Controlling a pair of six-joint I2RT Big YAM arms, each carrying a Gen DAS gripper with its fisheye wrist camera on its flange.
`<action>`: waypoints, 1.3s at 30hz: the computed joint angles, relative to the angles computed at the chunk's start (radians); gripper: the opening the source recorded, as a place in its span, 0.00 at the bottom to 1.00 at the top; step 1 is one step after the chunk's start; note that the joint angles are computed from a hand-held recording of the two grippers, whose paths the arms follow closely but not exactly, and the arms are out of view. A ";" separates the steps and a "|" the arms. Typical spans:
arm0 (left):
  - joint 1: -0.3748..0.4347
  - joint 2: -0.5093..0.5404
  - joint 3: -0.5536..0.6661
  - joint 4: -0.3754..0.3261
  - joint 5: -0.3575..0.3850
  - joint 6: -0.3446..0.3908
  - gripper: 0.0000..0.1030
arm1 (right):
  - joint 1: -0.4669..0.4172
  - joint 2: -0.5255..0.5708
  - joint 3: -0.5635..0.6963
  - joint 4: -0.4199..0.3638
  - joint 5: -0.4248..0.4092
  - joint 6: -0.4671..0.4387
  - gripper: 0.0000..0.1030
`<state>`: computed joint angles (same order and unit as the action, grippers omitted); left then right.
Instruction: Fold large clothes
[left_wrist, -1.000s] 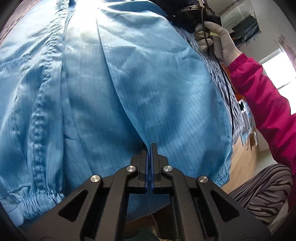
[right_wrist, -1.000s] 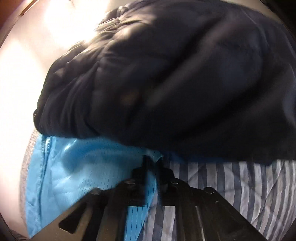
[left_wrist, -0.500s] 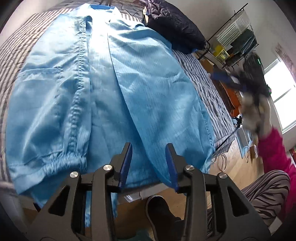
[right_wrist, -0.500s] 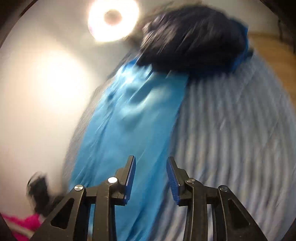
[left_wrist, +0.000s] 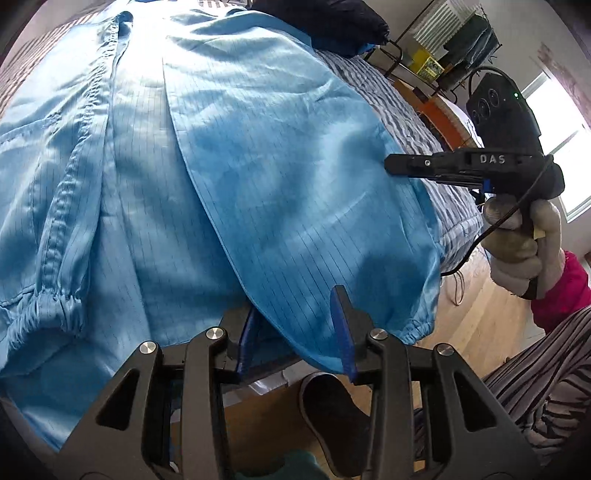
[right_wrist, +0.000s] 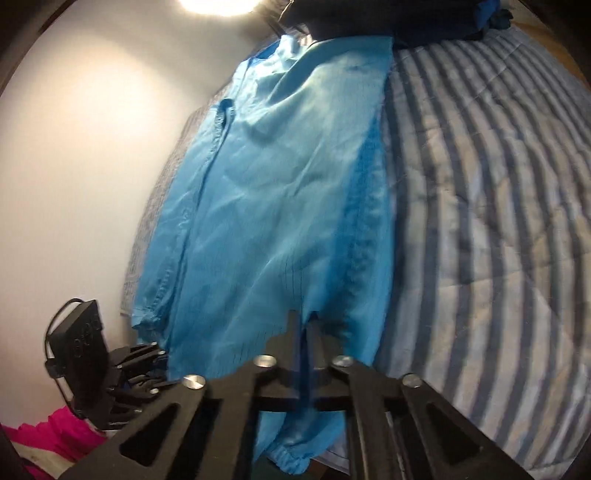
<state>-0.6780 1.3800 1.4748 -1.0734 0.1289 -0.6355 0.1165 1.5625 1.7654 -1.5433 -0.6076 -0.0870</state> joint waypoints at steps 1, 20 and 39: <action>-0.002 0.000 0.001 0.005 0.008 -0.004 0.35 | -0.011 -0.003 0.027 -0.024 0.009 -0.011 0.00; -0.139 0.213 0.393 -0.114 -0.127 0.080 0.43 | -0.179 -0.213 -0.066 0.176 0.054 -0.047 0.35; -0.125 0.449 0.558 -0.186 -0.158 0.020 0.02 | -0.277 -0.081 0.164 0.084 -0.003 -0.028 0.45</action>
